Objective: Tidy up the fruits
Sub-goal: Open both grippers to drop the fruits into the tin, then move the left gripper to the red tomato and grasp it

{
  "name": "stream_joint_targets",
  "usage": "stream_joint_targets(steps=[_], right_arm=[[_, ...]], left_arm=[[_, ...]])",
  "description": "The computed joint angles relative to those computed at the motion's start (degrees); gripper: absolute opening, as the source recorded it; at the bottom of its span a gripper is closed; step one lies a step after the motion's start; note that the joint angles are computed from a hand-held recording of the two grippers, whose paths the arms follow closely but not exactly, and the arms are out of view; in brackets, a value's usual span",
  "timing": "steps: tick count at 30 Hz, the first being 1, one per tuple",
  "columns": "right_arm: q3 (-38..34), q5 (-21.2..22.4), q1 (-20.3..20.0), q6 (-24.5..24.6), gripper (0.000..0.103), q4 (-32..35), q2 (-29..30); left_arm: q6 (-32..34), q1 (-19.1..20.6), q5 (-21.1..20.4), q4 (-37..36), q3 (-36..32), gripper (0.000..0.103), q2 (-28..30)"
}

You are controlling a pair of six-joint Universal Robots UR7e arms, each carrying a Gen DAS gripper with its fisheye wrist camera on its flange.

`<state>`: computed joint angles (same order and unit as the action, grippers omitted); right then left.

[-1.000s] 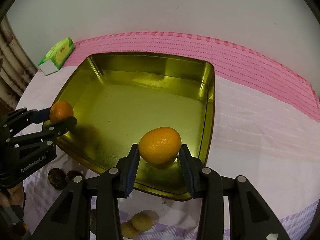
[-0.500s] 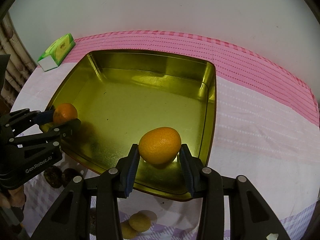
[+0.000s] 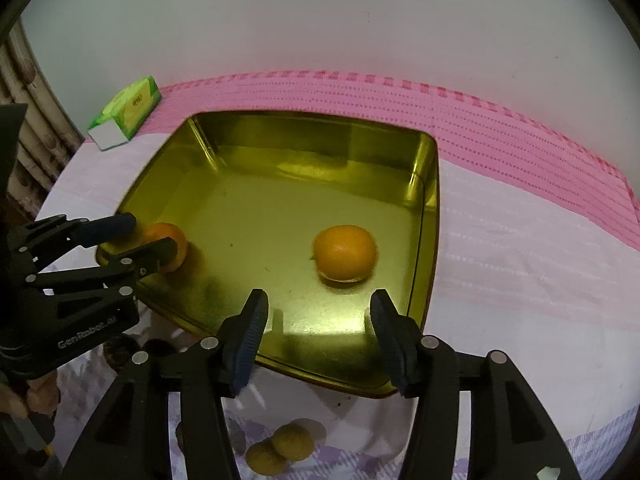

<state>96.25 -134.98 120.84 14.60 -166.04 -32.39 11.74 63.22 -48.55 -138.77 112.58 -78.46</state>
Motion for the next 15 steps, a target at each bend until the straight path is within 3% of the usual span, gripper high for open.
stream_joint_targets(steps=[15], right_arm=[[6.41,-2.72,4.46,3.17,0.050,-3.58,-4.55]], left_arm=[[-3.32,-4.75,1.41,5.92,4.43,0.053,-9.80]])
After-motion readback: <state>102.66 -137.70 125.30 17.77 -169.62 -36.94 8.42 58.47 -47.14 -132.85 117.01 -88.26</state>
